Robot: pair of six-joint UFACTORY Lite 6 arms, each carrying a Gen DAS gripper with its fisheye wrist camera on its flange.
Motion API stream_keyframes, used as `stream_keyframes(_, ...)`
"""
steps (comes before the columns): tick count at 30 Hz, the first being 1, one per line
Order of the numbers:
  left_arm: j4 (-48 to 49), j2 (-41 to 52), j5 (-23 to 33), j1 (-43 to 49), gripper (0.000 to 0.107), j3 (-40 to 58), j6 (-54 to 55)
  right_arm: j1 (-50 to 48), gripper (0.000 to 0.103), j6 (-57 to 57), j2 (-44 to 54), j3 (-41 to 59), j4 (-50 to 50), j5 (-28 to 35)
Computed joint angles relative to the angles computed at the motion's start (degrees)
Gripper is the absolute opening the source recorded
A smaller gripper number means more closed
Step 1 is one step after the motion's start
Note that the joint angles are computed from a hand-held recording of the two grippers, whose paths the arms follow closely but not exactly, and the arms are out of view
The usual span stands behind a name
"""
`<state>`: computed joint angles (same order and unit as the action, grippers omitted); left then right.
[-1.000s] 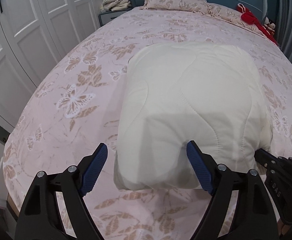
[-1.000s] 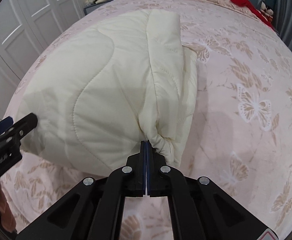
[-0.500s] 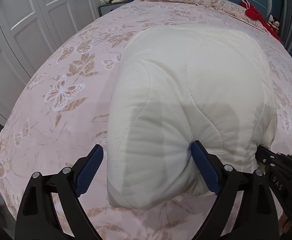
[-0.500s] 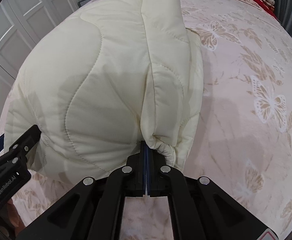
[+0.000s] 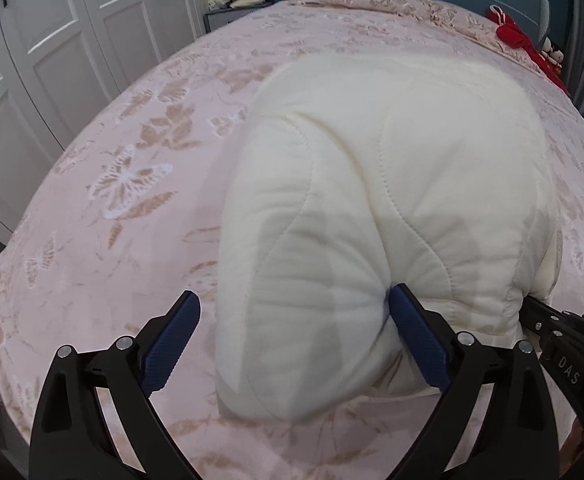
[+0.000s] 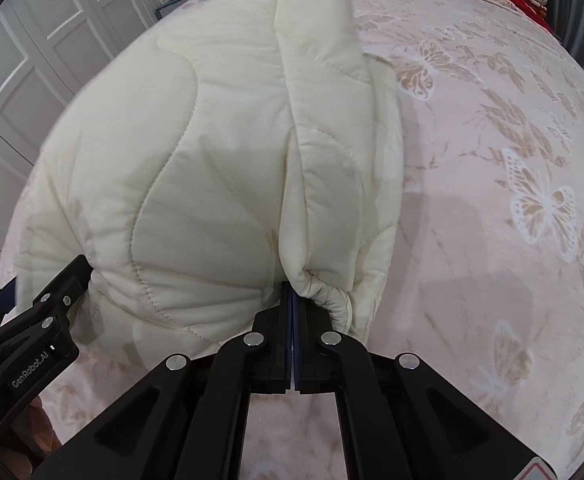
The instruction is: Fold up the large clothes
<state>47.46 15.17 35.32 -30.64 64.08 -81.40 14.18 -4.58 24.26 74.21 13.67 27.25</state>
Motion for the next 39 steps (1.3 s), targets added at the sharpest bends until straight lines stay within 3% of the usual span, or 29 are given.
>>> stream_keyframes(4,-0.1,-6.4,6.3,-4.0,0.091,-1.9,-0.1,-0.4,0.000,0.3,-12.0,-7.3,0.9,1.2)
stream_keyframes(10,0.7,-17.6,16.8,-13.2,0.091,-5.8,-4.2,3.4,0.036,10.3,-35.0,-20.3,-9.1,2.4)
stream_keyframes(13,-0.9,-22.2,21.9,-18.5,0.092,-7.6,-6.4,7.6,0.052,21.2,-45.6,-26.1,-18.5,4.4)
stream_keyframes(15,-1.2,-24.3,25.6,-22.7,0.092,-8.9,-8.8,10.8,0.058,27.6,-51.1,-29.0,-23.8,6.6)
stream_keyframes(26,-4.2,-27.8,40.0,-42.6,0.095,-11.3,-21.2,26.4,0.070,47.9,-71.9,-39.4,-37.5,20.3)
stream_keyframes(30,-5.7,-28.1,42.2,-46.5,0.098,-12.8,-24.7,34.7,0.085,58.2,-77.1,-43.2,-43.8,26.2)
stream_keyframes(39,-7.7,-27.7,46.0,-53.5,0.098,-14.7,-31.2,45.5,0.086,68.2,-83.7,-47.6,-46.8,33.4)
